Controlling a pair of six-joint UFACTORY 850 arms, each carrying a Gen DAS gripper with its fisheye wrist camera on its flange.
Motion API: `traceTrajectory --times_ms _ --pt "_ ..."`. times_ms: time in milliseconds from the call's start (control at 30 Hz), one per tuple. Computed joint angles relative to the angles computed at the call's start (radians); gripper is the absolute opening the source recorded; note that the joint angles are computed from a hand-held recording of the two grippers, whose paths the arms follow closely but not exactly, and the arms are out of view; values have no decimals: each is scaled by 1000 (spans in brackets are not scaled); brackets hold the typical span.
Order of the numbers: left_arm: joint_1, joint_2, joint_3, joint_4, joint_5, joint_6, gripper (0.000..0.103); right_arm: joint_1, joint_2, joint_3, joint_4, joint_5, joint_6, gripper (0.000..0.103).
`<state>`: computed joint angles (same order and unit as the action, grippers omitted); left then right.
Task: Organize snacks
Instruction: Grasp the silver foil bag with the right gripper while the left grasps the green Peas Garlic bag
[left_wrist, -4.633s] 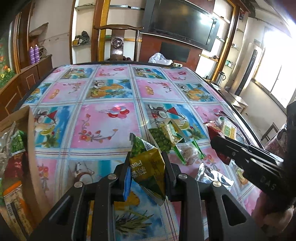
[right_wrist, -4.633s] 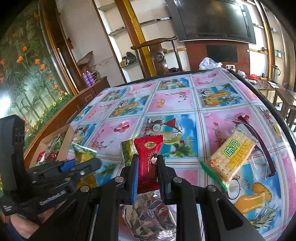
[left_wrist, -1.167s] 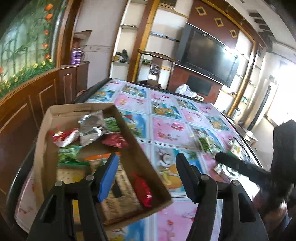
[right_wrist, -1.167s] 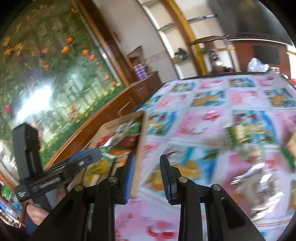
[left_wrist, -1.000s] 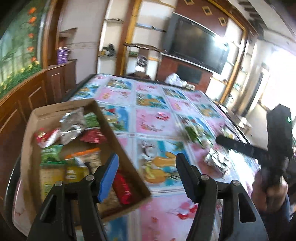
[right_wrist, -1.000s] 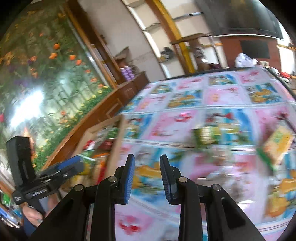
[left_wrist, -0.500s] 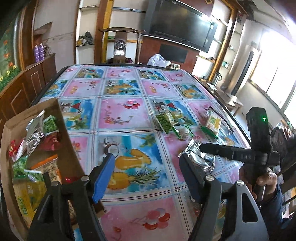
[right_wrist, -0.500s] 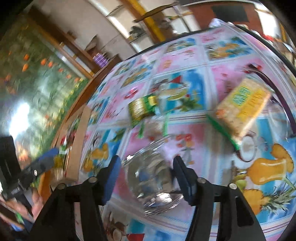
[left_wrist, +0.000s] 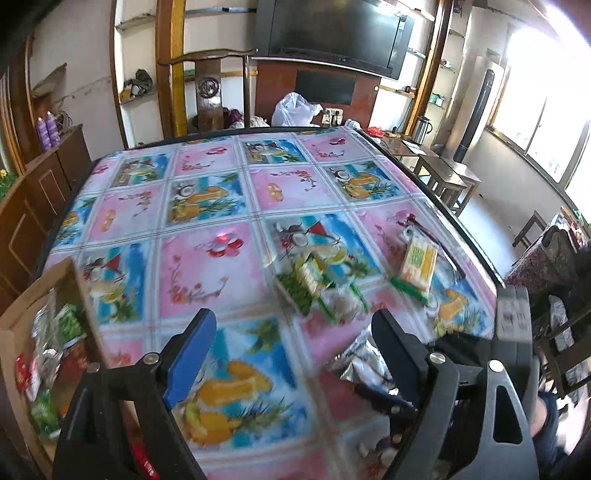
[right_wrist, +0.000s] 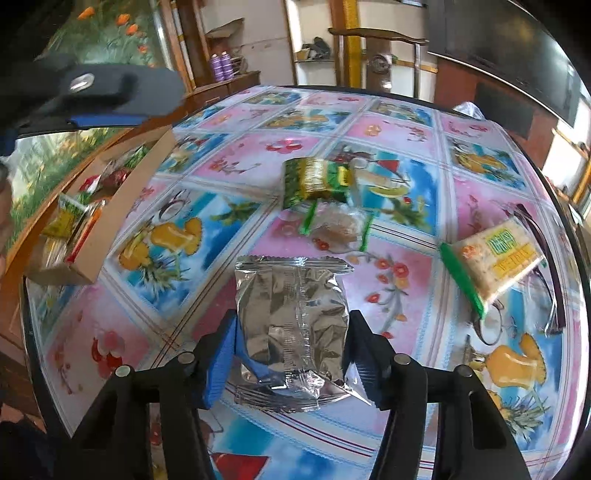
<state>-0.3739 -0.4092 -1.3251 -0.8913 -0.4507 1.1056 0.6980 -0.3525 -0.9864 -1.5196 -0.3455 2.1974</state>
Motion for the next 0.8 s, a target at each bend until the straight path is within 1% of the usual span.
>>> traceTrajectory --times_ms 33,67,133,233,267,400,467,533,600,700,800 --pt "-7 -21 -28 17 -14 -24 86 -7 4 0 -4 1 20 62" --pt "-17 -43 -56 49 -15 -66 86 -16 19 20 -30 2 81 62" --pt "-36 -86 -107 103 -10 -143 86 -35 44 55 -131 13 247 62" --pt "-56 -169 -205 164 -46 -244 86 -52 69 88 -263 26 433 62" --pt "-64 -198 -239 199 -57 -295 86 -58 72 92 -266 30 448 62" --pt "-90 -274 -316 264 -69 -388 85 -63 75 95 -254 24 459 62" --pt "-98 -302 -340 298 -64 -431 77 -66 76 96 -255 24 461 62" --pt "-101 -329 -365 325 -89 -464 65 -69 73 92 -253 26 456 62" --pt "-102 -340 -369 339 -93 -473 58 -68 74 93 -254 26 457 62" --pt "-101 -335 -347 379 -77 -483 57 -66 72 91 -243 24 447 62" --pt "-88 -315 -313 355 -73 -447 57 -65 72 91 -237 22 439 62"
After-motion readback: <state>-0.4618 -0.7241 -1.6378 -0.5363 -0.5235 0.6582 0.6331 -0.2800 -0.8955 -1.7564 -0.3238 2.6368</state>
